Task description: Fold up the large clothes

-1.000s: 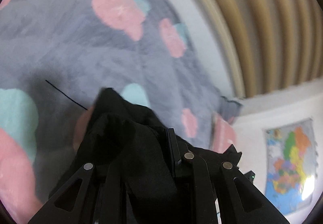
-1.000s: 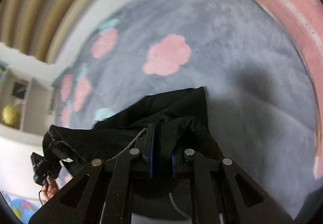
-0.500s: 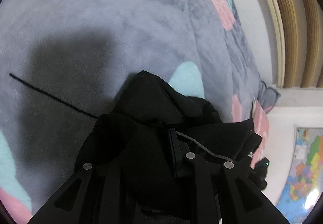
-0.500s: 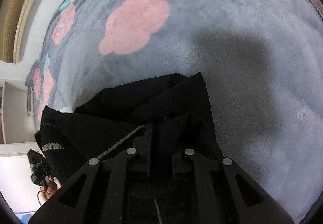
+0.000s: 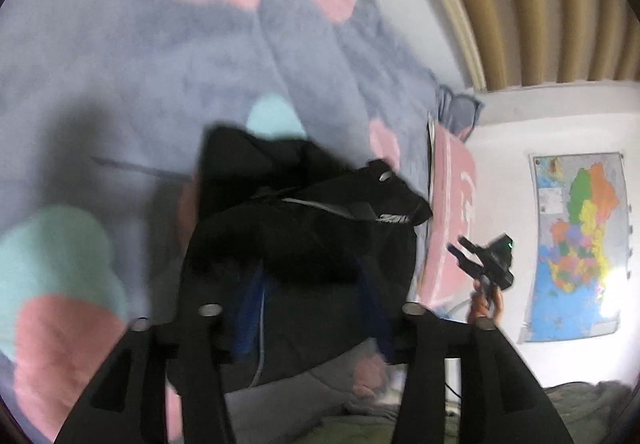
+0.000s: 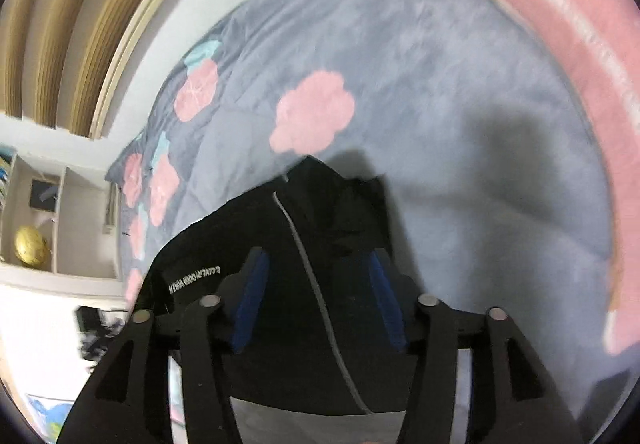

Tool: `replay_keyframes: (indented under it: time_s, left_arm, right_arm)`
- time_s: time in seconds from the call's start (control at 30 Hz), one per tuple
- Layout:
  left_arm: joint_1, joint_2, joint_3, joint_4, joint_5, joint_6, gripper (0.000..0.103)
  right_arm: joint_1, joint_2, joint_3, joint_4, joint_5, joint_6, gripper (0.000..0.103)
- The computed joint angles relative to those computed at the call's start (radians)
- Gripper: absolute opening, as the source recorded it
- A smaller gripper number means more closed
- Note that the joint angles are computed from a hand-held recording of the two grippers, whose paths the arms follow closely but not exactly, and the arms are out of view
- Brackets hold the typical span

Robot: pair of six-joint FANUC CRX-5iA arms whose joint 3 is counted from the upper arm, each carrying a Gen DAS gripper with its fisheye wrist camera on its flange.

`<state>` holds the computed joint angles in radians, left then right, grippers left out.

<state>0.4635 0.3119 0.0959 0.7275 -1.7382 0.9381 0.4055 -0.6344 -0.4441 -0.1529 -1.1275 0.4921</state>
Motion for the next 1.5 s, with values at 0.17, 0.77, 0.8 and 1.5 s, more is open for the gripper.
replay_keyframes:
  time_s: [0.17,0.77,0.8,1.5]
  left_arm:
    - [0.018,-0.063,-0.081,0.050,0.151,-0.019,0.069]
    - [-0.130,0.102,-0.081,-0.070,0.378,0.048,0.018]
    - [-0.131,0.070,-0.100,-0.072,0.400,0.028,0.016]
    - [-0.235,0.159,0.001,-0.169,0.544,0.236,0.021]
  right_arm:
    - [0.096,0.073,0.003,0.091,-0.009,0.029,0.068]
    - [0.055,0.384,0.027,0.120,0.211,0.331,0.019]
    - [0.086,0.349,0.004,0.193,0.201,0.256,0.017]
    - [0.042,0.659,0.139,0.274,0.111,0.231,0.016]
